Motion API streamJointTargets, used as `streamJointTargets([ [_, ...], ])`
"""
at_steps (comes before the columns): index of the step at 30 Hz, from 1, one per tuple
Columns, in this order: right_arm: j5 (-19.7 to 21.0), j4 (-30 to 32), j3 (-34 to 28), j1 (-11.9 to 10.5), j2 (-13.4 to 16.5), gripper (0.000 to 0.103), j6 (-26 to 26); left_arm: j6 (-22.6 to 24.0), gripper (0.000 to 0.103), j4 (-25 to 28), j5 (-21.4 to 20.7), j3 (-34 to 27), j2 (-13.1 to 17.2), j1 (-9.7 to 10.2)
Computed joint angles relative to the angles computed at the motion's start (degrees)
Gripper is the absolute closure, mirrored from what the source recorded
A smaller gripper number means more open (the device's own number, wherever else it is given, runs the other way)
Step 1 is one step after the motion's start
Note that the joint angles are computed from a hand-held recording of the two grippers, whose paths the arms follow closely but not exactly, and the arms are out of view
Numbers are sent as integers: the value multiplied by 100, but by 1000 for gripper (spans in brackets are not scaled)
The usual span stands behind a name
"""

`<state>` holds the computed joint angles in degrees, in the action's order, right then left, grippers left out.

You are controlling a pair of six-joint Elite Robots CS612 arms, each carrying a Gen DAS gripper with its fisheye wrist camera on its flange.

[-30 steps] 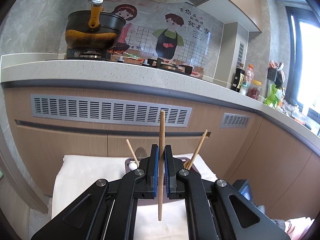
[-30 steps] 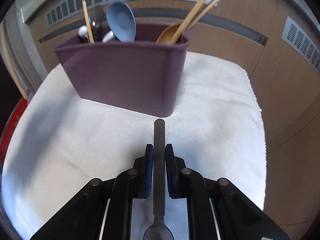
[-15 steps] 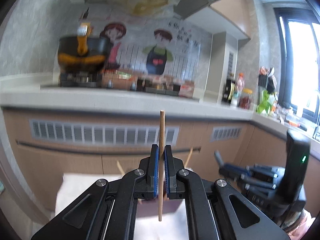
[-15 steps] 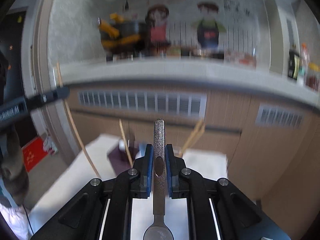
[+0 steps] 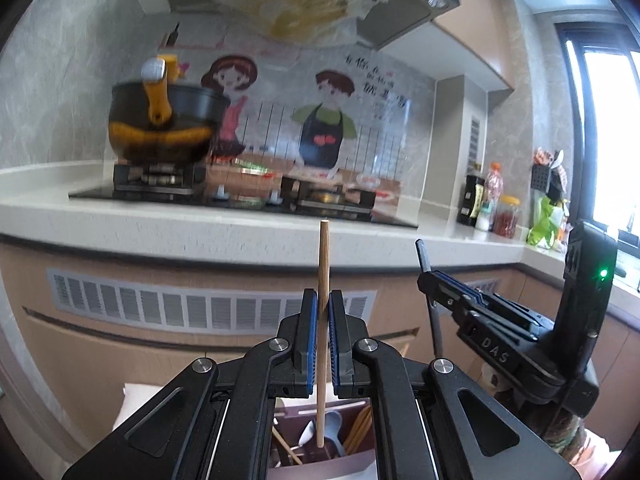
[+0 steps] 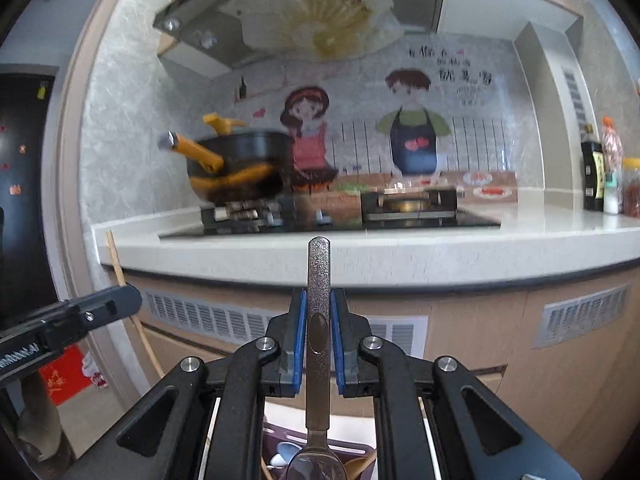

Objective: Organize utensils
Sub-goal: 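Lower the spoon and chopstick into the caddy and open both grippers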

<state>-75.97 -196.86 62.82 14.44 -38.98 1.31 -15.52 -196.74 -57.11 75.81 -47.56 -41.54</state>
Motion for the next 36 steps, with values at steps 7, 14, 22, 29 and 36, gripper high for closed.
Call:
streamJointTargets([
  [7,-21,280,-440,14,425,92,93,-460,98,353,-219,-231,268,210],
  [14,-31,841,-695,44,682,92,-106,-805,98,782,-440,-329,421,334],
  [22,18,1291,-425,53,627,93,-404,-1200,98,1297,-701,-378,565,410],
  [29,47,1621,-109,28,509,93,-508,-1526,96,1751,-925,-459,666,435],
  [36,-111,1788,452,-15,231,63,-498,-1716,45,1755,-764,-289,614,363],
])
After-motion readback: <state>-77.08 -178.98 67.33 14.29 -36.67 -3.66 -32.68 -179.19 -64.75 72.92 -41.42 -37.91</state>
